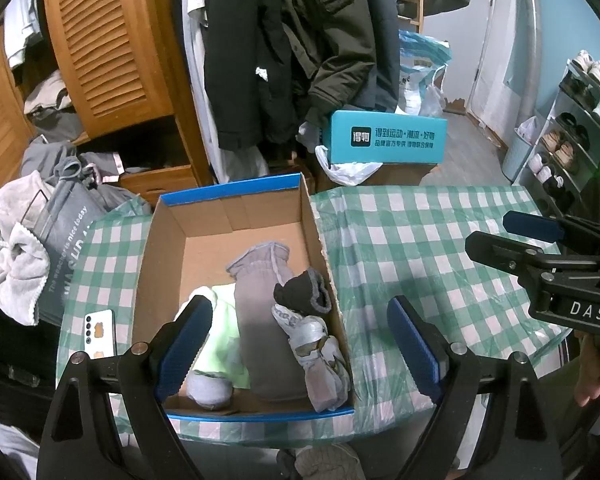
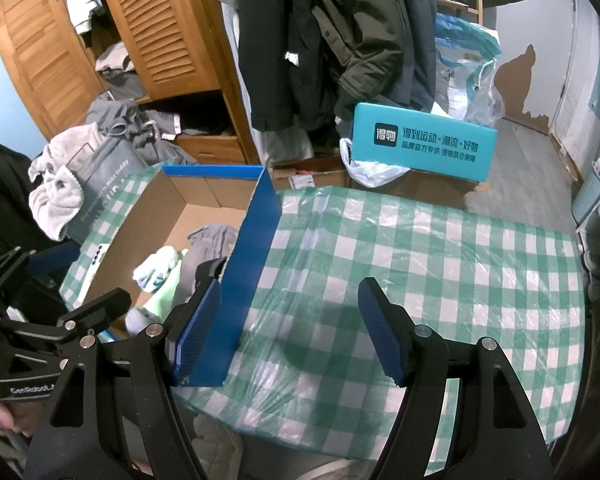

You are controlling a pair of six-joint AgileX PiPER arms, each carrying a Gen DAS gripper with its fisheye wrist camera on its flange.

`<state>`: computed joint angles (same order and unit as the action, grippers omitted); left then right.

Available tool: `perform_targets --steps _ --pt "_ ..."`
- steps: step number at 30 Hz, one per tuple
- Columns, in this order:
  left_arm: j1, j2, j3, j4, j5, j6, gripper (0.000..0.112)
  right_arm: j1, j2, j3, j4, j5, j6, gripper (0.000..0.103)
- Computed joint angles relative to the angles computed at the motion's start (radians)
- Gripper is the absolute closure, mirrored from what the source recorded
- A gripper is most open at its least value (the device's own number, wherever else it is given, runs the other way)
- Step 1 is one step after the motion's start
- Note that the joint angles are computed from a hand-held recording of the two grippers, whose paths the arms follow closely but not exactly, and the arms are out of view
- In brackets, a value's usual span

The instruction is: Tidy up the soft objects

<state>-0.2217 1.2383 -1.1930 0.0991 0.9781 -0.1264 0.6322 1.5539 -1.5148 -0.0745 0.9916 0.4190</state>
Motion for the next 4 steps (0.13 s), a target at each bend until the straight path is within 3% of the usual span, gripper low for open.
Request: perform_targets --steps 4 --pt "-0.009 0.003 0.004 0.009 0.0 -0.017 0.022 0.0 0.002 -0.004 0.0 0.003 0.001 0.032"
